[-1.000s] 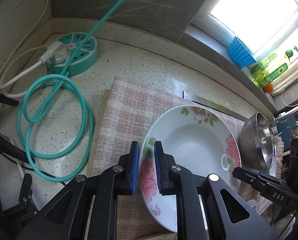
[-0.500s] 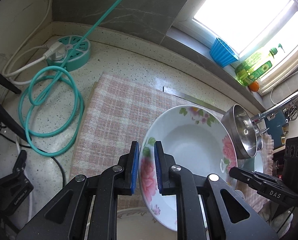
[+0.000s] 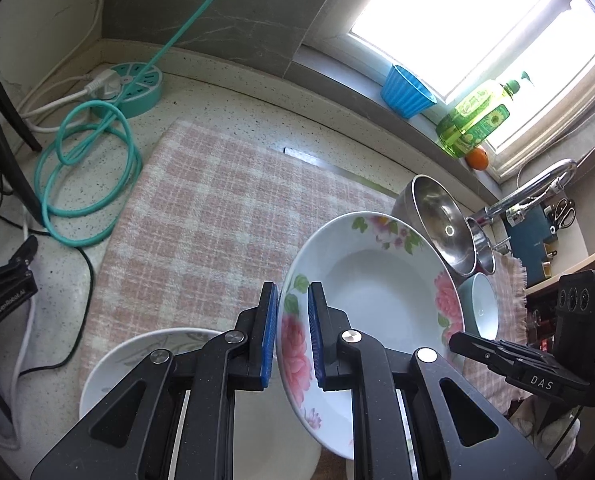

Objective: Organize plates and bowls

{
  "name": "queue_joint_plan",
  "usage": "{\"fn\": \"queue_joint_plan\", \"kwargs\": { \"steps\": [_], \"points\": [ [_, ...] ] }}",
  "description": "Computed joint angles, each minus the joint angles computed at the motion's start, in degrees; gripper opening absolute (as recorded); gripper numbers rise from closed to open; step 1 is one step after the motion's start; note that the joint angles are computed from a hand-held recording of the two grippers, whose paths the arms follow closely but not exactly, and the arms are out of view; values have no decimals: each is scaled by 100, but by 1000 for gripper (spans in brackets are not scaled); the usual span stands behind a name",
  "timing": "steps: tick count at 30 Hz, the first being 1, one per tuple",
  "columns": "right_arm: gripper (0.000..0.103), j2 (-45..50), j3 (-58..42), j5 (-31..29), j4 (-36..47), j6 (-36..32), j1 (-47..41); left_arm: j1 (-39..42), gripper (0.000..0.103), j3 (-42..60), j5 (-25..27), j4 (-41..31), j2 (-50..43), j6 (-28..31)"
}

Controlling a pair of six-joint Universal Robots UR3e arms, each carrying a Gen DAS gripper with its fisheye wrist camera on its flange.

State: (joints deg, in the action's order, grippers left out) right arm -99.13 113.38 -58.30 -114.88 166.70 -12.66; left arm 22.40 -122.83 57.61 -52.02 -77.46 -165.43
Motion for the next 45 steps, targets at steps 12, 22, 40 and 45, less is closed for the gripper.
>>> {"fn": "queue_joint_plan", "kwargs": {
  "steps": [12,22,40,45],
  "points": [
    [12,-1209,391,-151,1665,-1489,-1002,-373,14,-907,63,-287,1221,-318],
    [12,-1980,767,-327,2813,-2713,-2183,-993,14,-1296,193,-188,1670,-839],
    [13,-2603,1243,-749,3433,-3659,-3030,-1632,13,-1654,462,-88,1831,-1277],
    [13,-2609,1242,-761,3380,-3583,-2962,-1742,13,-1676,550,21,1720,-1311]
  ]
}}
